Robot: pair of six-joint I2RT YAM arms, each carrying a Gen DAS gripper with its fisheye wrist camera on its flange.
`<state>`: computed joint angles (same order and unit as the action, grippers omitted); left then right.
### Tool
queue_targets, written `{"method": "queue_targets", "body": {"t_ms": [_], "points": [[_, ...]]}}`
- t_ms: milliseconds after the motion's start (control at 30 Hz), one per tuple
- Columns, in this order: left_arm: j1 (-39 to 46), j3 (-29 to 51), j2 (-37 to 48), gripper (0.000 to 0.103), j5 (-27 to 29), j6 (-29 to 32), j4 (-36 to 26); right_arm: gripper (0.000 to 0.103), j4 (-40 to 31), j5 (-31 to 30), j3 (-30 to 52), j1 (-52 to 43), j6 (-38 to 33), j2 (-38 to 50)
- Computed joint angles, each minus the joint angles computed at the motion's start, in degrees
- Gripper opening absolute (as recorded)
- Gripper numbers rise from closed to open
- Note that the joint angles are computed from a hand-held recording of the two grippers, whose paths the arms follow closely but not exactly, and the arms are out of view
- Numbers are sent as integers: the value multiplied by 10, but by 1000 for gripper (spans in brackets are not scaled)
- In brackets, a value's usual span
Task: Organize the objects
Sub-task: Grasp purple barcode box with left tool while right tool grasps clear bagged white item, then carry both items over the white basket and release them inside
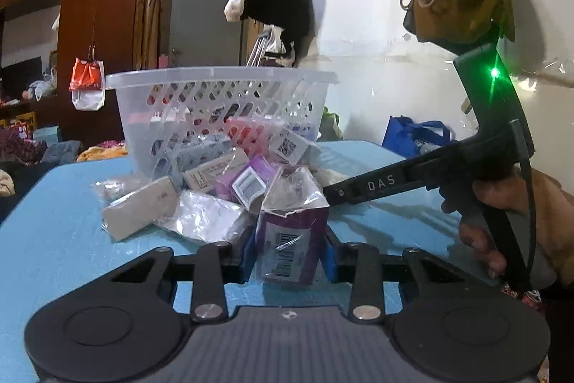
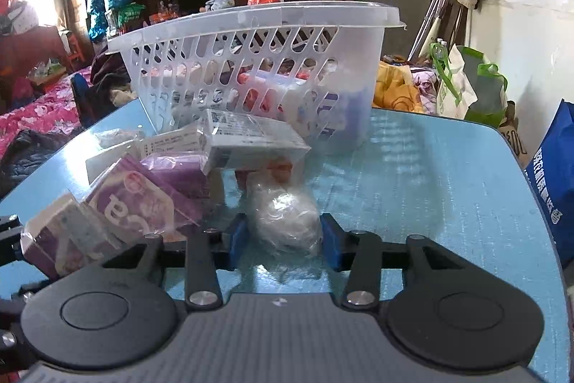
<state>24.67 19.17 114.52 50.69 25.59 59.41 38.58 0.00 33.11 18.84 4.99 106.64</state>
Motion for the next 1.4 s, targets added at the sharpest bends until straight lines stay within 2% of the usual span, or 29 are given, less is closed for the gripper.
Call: {"method": "queue_targets", "body": {"t_ms": [133,267,433,533,733,1233,1333,1400], "points": [[23,4,0,40,28,6,-3,46,48,5,-25,4,3,-8],[45,18,-3,40,50,5,-18,46,116,43,-56,19,6,-8],[66,30,5,40,69,-10,-9,46,213,-2,-117,5,44,-18],[73,33,10,40,76,-14,-3,46,266,2,-148,10,50,-17],[93,31,16,40,99,-28,29,46,323,12,-159,16,51,8],[118,69,6,40,136,-51,-9,46,380,24,-193,38,33,-4],[111,91,-20,40,136,-81,-30,46,341,25,-189,44,24,-50],[94,118,-51,40,125,-116,-57,46,276,36,-162,48,8,-96]]}}
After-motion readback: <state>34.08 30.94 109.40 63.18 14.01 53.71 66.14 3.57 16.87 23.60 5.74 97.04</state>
